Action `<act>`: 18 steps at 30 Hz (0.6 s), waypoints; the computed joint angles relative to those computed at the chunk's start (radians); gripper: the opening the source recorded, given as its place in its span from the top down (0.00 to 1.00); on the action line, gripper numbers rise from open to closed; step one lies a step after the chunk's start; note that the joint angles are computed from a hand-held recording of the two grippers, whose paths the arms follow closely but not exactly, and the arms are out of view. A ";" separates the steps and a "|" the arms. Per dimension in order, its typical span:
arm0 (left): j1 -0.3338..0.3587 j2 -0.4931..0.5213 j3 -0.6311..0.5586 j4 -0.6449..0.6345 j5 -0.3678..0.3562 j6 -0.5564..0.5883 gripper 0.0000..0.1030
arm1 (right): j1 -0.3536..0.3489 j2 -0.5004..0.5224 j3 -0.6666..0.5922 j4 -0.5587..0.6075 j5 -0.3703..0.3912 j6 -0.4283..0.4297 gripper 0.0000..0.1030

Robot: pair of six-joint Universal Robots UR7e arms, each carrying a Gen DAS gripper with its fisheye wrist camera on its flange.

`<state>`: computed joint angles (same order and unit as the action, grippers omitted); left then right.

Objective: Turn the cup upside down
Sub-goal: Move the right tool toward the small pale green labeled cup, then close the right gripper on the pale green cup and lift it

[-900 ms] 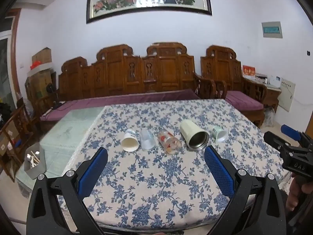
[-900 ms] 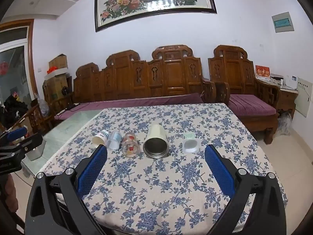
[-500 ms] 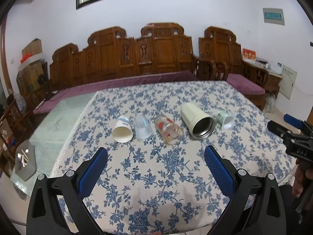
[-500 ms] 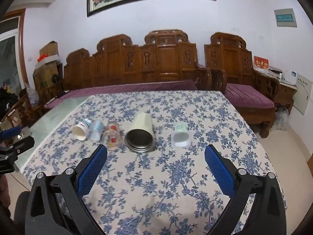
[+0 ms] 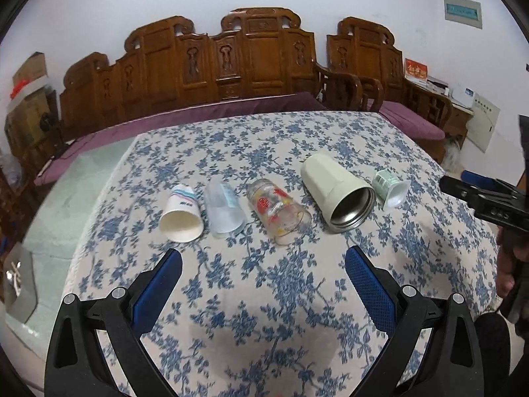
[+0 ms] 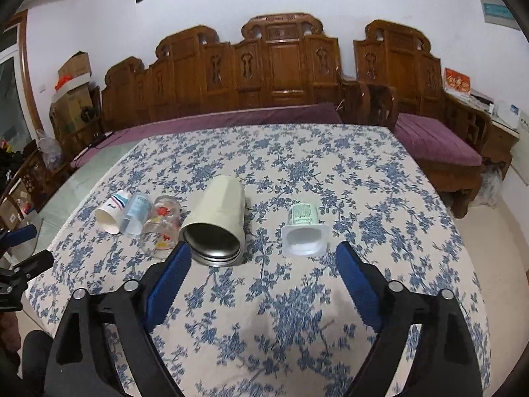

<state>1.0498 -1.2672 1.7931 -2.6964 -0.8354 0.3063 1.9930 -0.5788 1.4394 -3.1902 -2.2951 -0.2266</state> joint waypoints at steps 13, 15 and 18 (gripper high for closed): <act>0.047 0.119 -0.152 0.115 -0.053 -0.042 0.08 | -0.107 0.097 -0.333 0.469 0.044 0.122 0.35; 0.053 0.136 -0.169 0.138 -0.056 -0.048 0.08 | -0.117 0.123 -0.395 0.542 0.037 0.141 0.37; 0.060 0.149 -0.185 0.175 -0.065 -0.066 0.08 | -0.135 0.172 -0.501 0.678 0.021 0.178 0.40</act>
